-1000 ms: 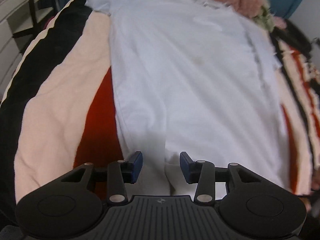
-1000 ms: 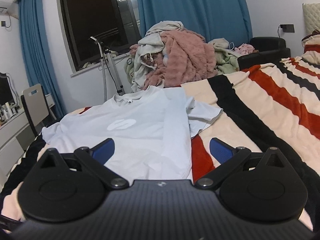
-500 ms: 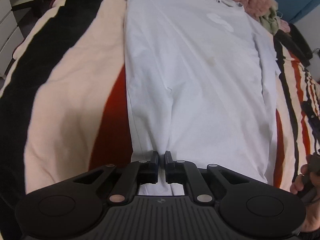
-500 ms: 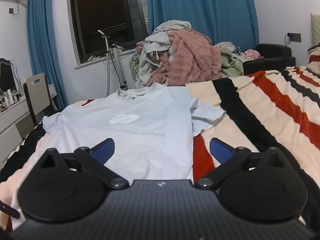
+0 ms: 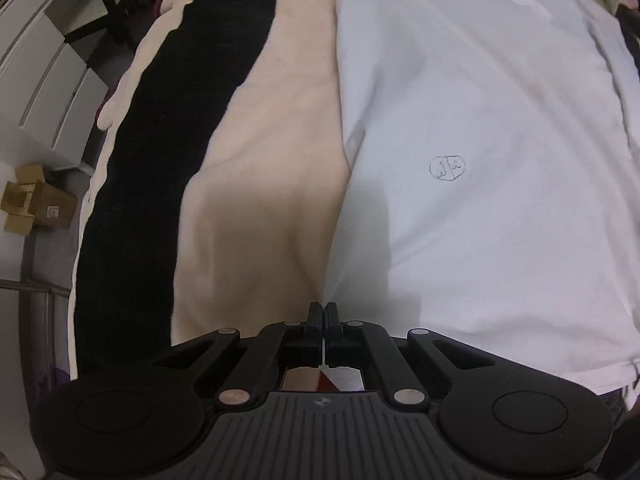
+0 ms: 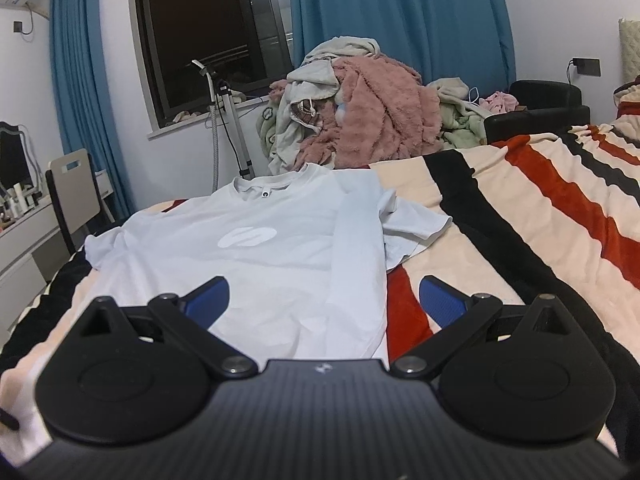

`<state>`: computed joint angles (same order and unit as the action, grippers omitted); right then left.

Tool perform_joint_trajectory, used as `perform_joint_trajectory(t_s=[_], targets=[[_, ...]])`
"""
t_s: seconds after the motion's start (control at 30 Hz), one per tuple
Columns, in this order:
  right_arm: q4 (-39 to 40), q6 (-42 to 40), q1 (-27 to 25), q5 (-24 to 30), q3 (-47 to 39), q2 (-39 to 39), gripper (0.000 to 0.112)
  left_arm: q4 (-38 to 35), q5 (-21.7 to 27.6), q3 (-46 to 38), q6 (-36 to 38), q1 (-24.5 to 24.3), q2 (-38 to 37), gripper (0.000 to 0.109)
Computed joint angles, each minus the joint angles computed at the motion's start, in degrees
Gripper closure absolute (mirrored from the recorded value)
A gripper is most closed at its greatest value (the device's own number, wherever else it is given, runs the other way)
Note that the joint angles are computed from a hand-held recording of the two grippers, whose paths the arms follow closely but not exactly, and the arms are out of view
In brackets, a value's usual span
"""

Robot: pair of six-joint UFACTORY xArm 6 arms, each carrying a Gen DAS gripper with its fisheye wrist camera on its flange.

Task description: Fold clothes

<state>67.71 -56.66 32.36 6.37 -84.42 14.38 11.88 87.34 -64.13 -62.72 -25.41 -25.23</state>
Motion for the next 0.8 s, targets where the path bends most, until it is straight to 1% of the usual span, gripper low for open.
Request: perform_joint_trajectory(t_s=[0.03, 0.07, 0.1, 0.13, 0.17, 0.2, 0.23, 0.27, 0.3, 0.37, 0.43, 0.5, 0.57, 0.67, 0.77, 0.8], targets=[[0.4, -0.3, 0.0, -0.2, 0.0, 0.0, 0.009, 0.3, 0.4, -0.5, 0.2, -0.2, 0.3, 0.107], [0.9, -0.7, 0.1, -0.3, -0.1, -0.1, 0.009, 1.3, 0.0, -0.9, -0.7, -0.9, 0.1, 0.103], [1.2, -1.3, 0.2, -0.5, -0.1, -0.1, 0.009, 2.3, -0.4, -1.2, -1.6, -1.7, -0.1, 0.094], [1.9, -2.2, 0.2, -0.7, 0.0, -0.2, 0.009, 3.3, -0.7, -1.6, -2.6, -2.4, -0.3, 0.09], [2.8, -3.4, 0.3, -0.9, 0.0, -0.4, 0.009, 4.6, -1.4, -1.9, -3.7, -3.2, -0.5, 0.083], [3.6, -4.3, 0.3, -0.8, 0.0, -0.5, 0.009, 6.3, -2.5, -2.0, -5.3, -4.0, -0.6, 0.072], [4.4, -4.9, 0.3, -0.7, -0.1, -0.6, 0.009, 8.1, -3.5, -2.1, -6.8, -4.8, -0.7, 0.067], [5.4, -5.6, 0.2, -0.4, -0.2, -0.7, 0.009, 10.2, -4.4, -2.5, -8.2, -5.7, -0.5, 0.06], [6.1, -6.2, 0.2, -0.2, -0.3, -0.8, 0.009, 12.8, -4.9, -3.3, -9.0, -6.8, 0.3, 0.055], [7.5, -7.4, 0.2, -0.1, -0.5, -0.8, 0.009, 17.8, -6.2, -4.9, -10.7, -8.8, 1.8, 0.051], [7.8, -7.8, 0.3, -0.3, -0.7, -0.8, 0.009, 22.2, -8.9, -6.3, -12.6, -10.1, 3.6, 0.046], [8.4, -8.2, 0.2, -0.5, -0.8, -0.7, 0.009, 26.4, -11.3, -9.3, -15.2, -11.5, 7.3, 0.037], [9.7, -9.3, 0.2, -0.6, -1.1, -0.6, 0.009, 30.2, -13.7, -12.2, -17.5, -12.5, 11.2, 0.033], [14.0, -13.8, 0.5, -1.5, -1.9, -0.4, 0.009, 33.8, -18.5, -15.6, -19.2, -12.4, 17.0, 0.026], [18.1, -17.9, 0.6, -2.1, -3.0, 0.0, 0.009, 36.2, -22.2, -18.2, -23.1, -13.1, 21.3, 0.024], [19.1, -19.2, 0.7, -2.3, -3.2, 0.1, 0.009, 37.6, -24.2, -17.8, -24.2, -12.8, 22.2, 0.022]])
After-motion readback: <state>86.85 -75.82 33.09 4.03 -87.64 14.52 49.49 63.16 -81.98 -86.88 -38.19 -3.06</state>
